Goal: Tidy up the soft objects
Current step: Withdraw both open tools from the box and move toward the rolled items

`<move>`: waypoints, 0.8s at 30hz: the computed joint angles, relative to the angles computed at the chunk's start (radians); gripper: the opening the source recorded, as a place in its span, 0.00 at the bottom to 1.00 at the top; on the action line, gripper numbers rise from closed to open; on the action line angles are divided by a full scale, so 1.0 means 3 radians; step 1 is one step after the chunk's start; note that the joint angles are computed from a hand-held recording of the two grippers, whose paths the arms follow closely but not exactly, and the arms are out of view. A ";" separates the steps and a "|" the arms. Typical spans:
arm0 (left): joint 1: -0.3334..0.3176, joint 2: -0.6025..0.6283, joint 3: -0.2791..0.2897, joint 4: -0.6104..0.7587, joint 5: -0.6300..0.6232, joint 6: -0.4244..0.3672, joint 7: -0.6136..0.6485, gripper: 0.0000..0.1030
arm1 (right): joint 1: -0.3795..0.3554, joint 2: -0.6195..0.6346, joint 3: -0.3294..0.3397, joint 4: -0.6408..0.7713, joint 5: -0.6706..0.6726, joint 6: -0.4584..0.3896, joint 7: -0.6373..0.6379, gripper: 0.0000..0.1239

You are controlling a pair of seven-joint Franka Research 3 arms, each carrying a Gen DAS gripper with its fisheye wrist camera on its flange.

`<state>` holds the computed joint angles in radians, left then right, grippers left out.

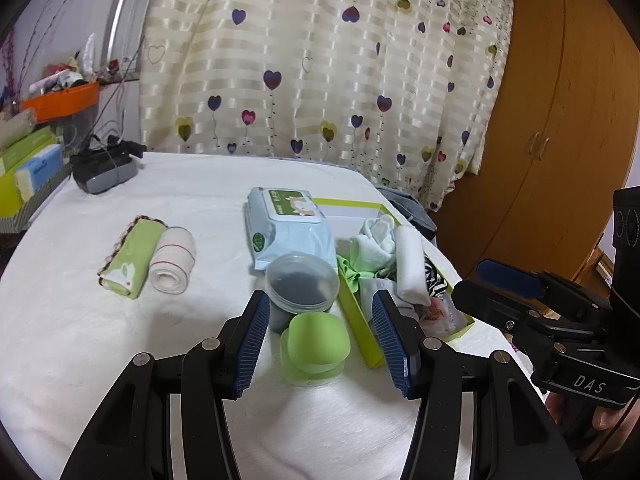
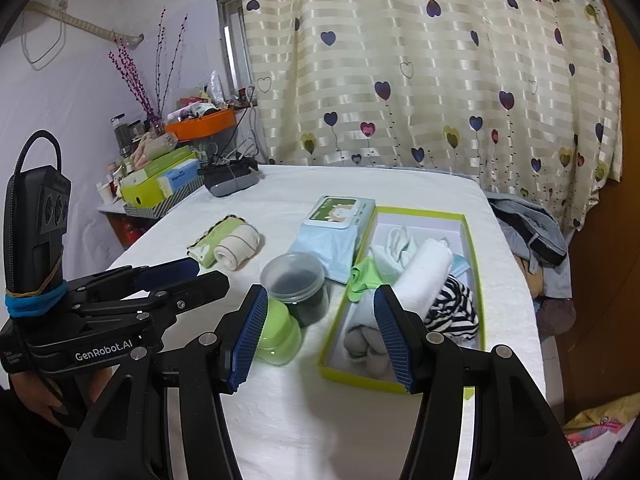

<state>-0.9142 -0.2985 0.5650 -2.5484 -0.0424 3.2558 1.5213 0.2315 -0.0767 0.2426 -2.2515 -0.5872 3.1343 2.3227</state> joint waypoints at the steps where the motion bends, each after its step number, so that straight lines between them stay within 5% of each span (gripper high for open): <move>1: 0.0002 -0.0007 0.0008 -0.0006 0.0001 0.0004 0.0002 0.51 | 0.0002 0.0005 0.0003 0.0007 -0.0004 -0.0004 0.0003 0.46; 17: -0.0131 -0.0052 0.0260 -0.0020 -0.0027 0.0004 0.0073 0.51 | 0.0254 0.0145 -0.0161 0.0189 0.0041 -0.0112 -0.0100 0.46; 24: -0.0203 -0.0038 0.0403 0.0013 -0.0045 0.0002 0.0106 0.51 | 0.0477 0.0280 -0.0279 0.0327 0.0388 -0.0171 -0.0498 0.46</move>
<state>-0.9750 -0.3101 0.6860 -2.5446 -0.0557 3.2564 1.5531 0.3747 0.0074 0.1589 -2.1536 -0.4708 3.0830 2.1733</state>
